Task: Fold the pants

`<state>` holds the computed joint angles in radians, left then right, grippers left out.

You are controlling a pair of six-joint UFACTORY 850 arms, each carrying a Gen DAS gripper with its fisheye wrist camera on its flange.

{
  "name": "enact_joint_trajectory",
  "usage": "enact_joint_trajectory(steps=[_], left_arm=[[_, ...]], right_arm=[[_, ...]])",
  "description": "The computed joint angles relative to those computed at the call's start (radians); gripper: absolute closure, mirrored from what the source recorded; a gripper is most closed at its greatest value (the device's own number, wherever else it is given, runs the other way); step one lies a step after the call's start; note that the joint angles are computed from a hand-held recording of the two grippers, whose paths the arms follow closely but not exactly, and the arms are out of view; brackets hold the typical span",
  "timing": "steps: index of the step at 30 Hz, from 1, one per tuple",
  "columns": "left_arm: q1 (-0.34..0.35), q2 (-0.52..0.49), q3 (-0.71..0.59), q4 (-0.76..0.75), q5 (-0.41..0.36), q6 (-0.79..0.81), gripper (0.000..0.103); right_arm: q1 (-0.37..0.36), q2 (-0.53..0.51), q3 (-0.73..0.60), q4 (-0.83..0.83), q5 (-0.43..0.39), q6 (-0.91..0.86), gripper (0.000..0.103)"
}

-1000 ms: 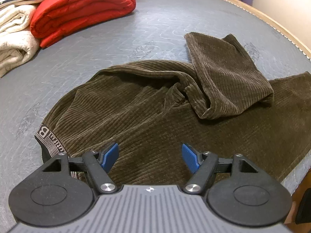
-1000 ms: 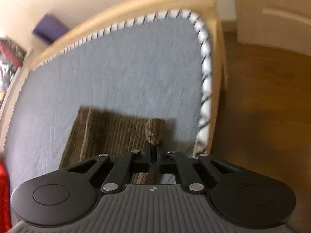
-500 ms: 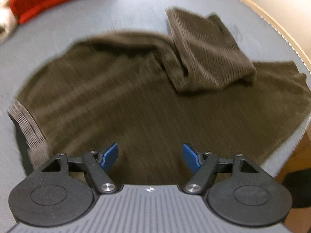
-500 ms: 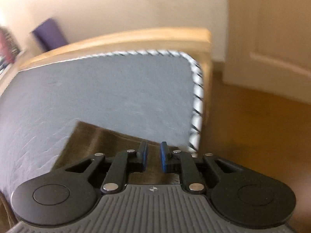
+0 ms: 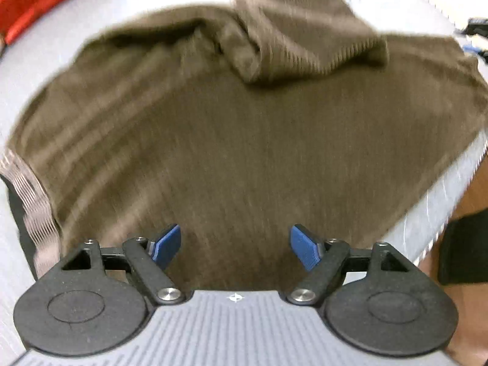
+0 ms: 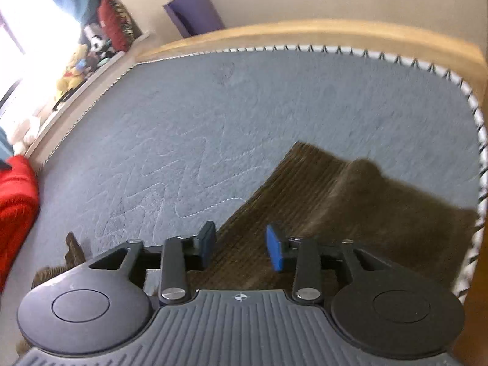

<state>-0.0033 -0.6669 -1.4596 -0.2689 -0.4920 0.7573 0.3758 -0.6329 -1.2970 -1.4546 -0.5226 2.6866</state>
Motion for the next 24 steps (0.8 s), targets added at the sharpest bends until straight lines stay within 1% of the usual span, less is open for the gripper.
enact_joint_trajectory(steps=[2, 4, 7, 8, 9, 10, 11, 13, 15, 16, 17, 18, 19, 20, 21, 22, 23, 24], left_arm=[[-0.008, -0.003, -0.013, -0.006, 0.019, -0.012, 0.019], [-0.019, -0.010, -0.026, -0.005, 0.027, -0.022, 0.019], [-0.027, -0.019, -0.038, -0.014, 0.033, 0.005, 0.019], [-0.029, -0.021, -0.041, -0.018, 0.029, 0.011, 0.019], [-0.031, -0.020, -0.040, -0.017, 0.025, 0.011, 0.019], [-0.033, -0.021, -0.042, -0.014, 0.024, 0.009, 0.019], [-0.035, -0.026, -0.047, -0.009, 0.025, 0.008, 0.019], [-0.038, -0.033, -0.053, 0.001, 0.036, 0.000, 0.019], [-0.037, -0.041, -0.063, 0.003, 0.035, -0.010, 0.019], [-0.036, -0.046, -0.071, -0.001, 0.030, -0.016, 0.019], [-0.035, -0.049, -0.077, -0.010, 0.024, -0.016, 0.019], [-0.034, -0.050, -0.080, -0.022, 0.021, -0.011, 0.019], [-0.033, -0.051, -0.083, -0.031, 0.018, -0.007, 0.019], [-0.034, -0.052, -0.086, -0.038, 0.015, -0.005, 0.019], [-0.035, -0.052, -0.088, -0.046, 0.012, -0.002, 0.019], [-0.036, -0.053, -0.092, -0.060, 0.007, 0.009, 0.019], [-0.037, -0.054, -0.095, -0.073, 0.003, 0.019, 0.019], [-0.039, -0.055, -0.100, -0.087, -0.001, 0.031, 0.019]], right_arm=[[-0.012, -0.048, -0.066, 0.110, 0.008, -0.101, 0.061], [-0.025, -0.091, -0.123, 0.157, 0.004, -0.152, 0.061], [-0.041, -0.159, -0.218, 0.255, -0.028, -0.230, 0.061], [-0.044, -0.183, -0.253, 0.311, -0.043, -0.281, 0.062], [-0.047, -0.213, -0.301, 0.403, -0.080, -0.373, 0.065], [-0.045, -0.235, -0.337, 0.454, -0.121, -0.431, 0.080], [-0.042, -0.258, -0.370, 0.467, -0.169, -0.460, 0.092], [-0.042, -0.281, -0.402, 0.441, -0.204, -0.466, 0.098], [-0.040, -0.292, -0.409, 0.360, -0.226, -0.387, 0.098], [-0.037, -0.299, -0.415, 0.313, -0.249, -0.340, 0.103], [-0.030, -0.313, -0.436, 0.285, -0.304, -0.332, 0.103], [-0.026, -0.334, -0.474, 0.284, -0.359, -0.367, 0.103], [-0.026, -0.359, -0.525, 0.325, -0.399, -0.442, 0.103], [-0.028, -0.383, -0.570, 0.368, -0.426, -0.495, 0.099], [-0.028, -0.401, -0.604, 0.385, -0.443, -0.511, 0.099], [-0.026, -0.409, -0.620, 0.370, -0.430, -0.503, 0.099], [-0.020, -0.421, -0.643, 0.347, -0.392, -0.505, 0.095], [-0.020, -0.428, -0.660, 0.316, -0.317, -0.513, 0.093]])
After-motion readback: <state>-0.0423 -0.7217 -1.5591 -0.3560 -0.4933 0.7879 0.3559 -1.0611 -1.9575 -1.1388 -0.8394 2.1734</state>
